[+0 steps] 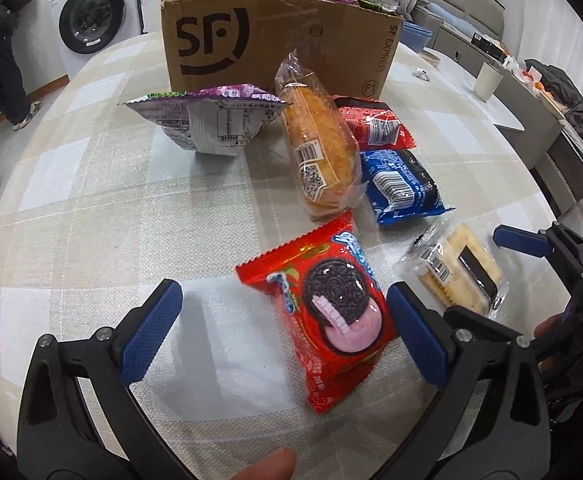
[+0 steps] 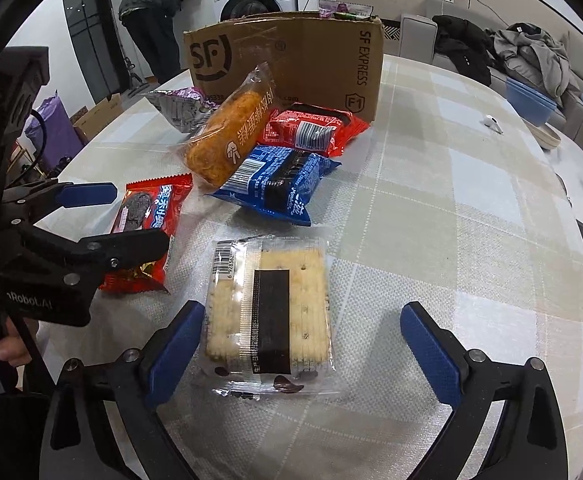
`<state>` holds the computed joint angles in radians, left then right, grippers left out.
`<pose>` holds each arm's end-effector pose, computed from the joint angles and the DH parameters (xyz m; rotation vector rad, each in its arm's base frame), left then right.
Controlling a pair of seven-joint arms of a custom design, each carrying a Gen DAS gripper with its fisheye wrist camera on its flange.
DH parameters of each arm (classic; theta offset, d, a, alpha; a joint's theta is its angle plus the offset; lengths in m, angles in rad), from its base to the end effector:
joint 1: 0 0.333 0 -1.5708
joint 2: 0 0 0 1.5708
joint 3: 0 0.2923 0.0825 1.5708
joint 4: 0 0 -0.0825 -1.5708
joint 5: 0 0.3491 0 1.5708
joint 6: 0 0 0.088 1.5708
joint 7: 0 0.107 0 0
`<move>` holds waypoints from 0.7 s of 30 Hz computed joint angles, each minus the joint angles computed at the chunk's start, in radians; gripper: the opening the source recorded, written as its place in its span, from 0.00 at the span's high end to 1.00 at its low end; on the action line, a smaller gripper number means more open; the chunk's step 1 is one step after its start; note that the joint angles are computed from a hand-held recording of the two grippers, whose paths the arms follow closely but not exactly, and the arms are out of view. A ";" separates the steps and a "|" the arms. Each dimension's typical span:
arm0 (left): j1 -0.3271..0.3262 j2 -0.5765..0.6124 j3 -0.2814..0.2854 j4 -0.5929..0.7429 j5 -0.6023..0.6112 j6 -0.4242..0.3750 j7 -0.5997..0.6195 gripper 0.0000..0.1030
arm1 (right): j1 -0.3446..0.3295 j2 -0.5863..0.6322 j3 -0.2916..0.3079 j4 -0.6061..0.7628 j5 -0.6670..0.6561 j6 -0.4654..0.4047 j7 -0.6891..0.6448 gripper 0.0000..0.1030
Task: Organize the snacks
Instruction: 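Grasp the red Oreo pack with the left tool while the right tool grasps the cracker pack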
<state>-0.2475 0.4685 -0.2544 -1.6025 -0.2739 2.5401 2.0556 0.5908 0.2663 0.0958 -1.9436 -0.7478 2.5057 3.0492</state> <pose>0.6077 -0.2989 0.4134 -1.1735 2.6710 -0.8315 0.4629 0.3819 0.3738 -1.6353 2.1118 -0.5423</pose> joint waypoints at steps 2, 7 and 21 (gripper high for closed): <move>0.002 0.003 0.003 0.002 0.004 -0.002 0.003 0.01 | 0.001 -0.007 -0.001 -0.010 -0.007 0.007 0.004 0.08; 0.015 -0.001 0.008 -0.007 0.002 -0.002 0.010 0.01 | 0.000 -0.005 -0.002 -0.008 -0.026 0.019 0.002 0.14; 0.052 -0.025 -0.022 -0.042 -0.063 -0.023 0.091 0.17 | 0.031 0.023 -0.010 0.036 -0.067 -0.001 -0.002 0.42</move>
